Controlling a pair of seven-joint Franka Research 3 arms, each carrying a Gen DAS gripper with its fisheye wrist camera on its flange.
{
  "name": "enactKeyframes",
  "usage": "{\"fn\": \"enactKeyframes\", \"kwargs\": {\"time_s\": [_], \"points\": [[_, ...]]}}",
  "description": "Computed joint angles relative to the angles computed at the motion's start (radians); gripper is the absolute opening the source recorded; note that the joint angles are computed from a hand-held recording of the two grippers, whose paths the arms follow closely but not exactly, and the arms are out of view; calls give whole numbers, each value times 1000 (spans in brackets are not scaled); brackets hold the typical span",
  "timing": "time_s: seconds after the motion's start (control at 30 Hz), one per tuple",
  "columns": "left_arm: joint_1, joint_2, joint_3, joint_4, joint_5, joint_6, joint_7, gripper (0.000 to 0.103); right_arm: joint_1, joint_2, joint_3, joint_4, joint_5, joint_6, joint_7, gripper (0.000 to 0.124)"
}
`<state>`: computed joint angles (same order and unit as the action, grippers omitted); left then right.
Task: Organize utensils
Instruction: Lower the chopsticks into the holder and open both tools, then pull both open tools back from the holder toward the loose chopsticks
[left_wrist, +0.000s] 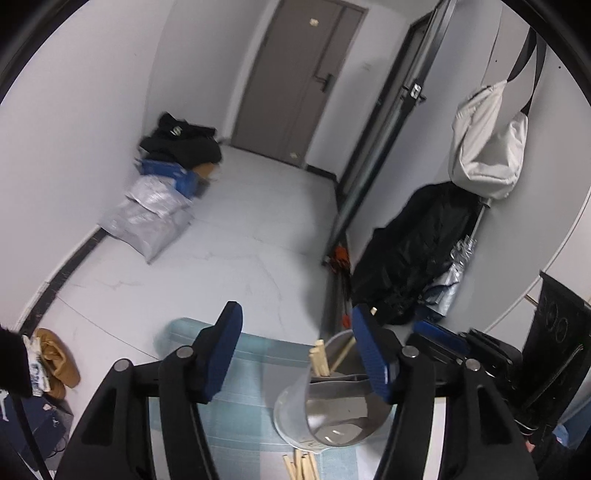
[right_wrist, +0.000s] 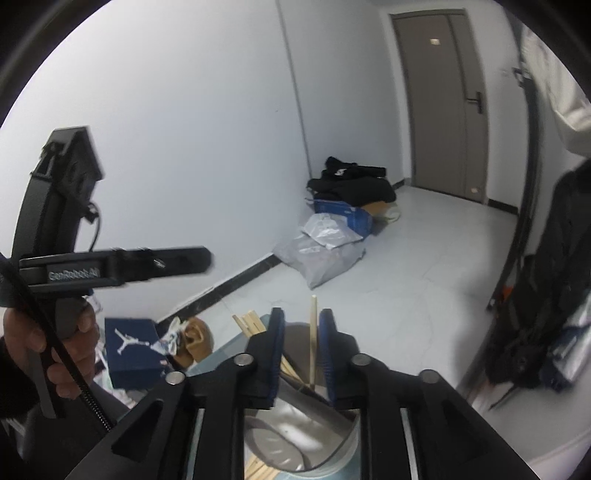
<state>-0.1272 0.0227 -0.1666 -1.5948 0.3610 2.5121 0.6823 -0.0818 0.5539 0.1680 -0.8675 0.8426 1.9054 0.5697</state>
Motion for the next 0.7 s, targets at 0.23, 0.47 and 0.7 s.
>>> {"fn": "enactKeyframes", "kwargs": {"time_s": [0.23,0.47,0.7], "points": [[-12,-54,-17,-28,166,-59,-151,80,-26,-165,-27,-226,95,85,-14,45],[-20,-108,-46,-70,280,-90,-229,87,-13,-324,-88,-435,197,138,-38,56],[-22,-162,-81,-122,381,-119,-306,96,24,-452,-157,-609,262,180,-67,64]]}}
